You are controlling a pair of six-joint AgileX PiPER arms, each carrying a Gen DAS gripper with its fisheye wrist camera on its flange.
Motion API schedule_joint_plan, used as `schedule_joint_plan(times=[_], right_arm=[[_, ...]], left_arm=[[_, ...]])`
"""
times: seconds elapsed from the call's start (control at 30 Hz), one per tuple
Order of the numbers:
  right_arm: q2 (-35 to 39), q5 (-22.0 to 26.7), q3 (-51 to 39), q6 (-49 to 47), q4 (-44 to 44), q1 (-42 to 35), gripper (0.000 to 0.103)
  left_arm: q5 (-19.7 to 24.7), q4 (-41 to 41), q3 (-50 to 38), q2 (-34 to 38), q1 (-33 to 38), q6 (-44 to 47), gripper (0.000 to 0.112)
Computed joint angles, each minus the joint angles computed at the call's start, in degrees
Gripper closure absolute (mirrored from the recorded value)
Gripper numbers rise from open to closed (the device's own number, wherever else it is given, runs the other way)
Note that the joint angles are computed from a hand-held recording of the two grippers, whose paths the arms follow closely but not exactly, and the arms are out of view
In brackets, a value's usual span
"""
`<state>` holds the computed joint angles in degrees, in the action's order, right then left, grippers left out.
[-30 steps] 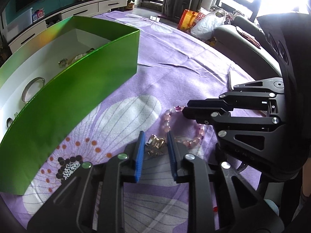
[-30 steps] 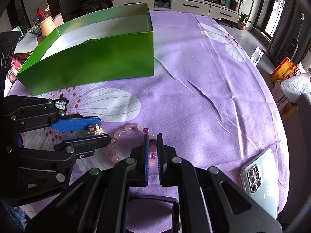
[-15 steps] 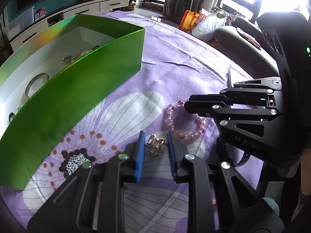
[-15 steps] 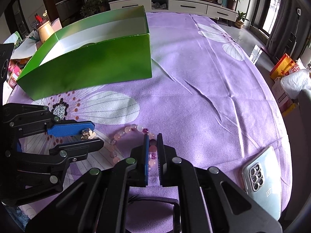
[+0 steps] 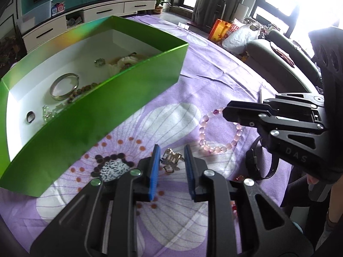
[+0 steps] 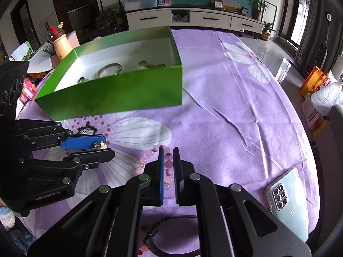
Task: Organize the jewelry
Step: 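Carry the gold clip and pink bracelet over the green box while both grippers hold them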
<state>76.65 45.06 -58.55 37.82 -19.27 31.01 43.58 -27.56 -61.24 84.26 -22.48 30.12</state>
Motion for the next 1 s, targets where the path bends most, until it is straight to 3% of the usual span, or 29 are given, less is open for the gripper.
schedule_joint_plan(times=[0.63, 1.0], right_arm=[[-0.48, 5.10, -5.70, 6.21, -5.32, 6.54, 0.096], [1.50, 9.57, -12.54, 8.33, -8.68, 10.60, 0.096]], left_arm=[[6.20, -0.84, -1.62, -5.93, 7.82, 0.73, 0.090], [11.79, -1.30, -7.75, -7.35, 13.54, 1.60, 0.090]])
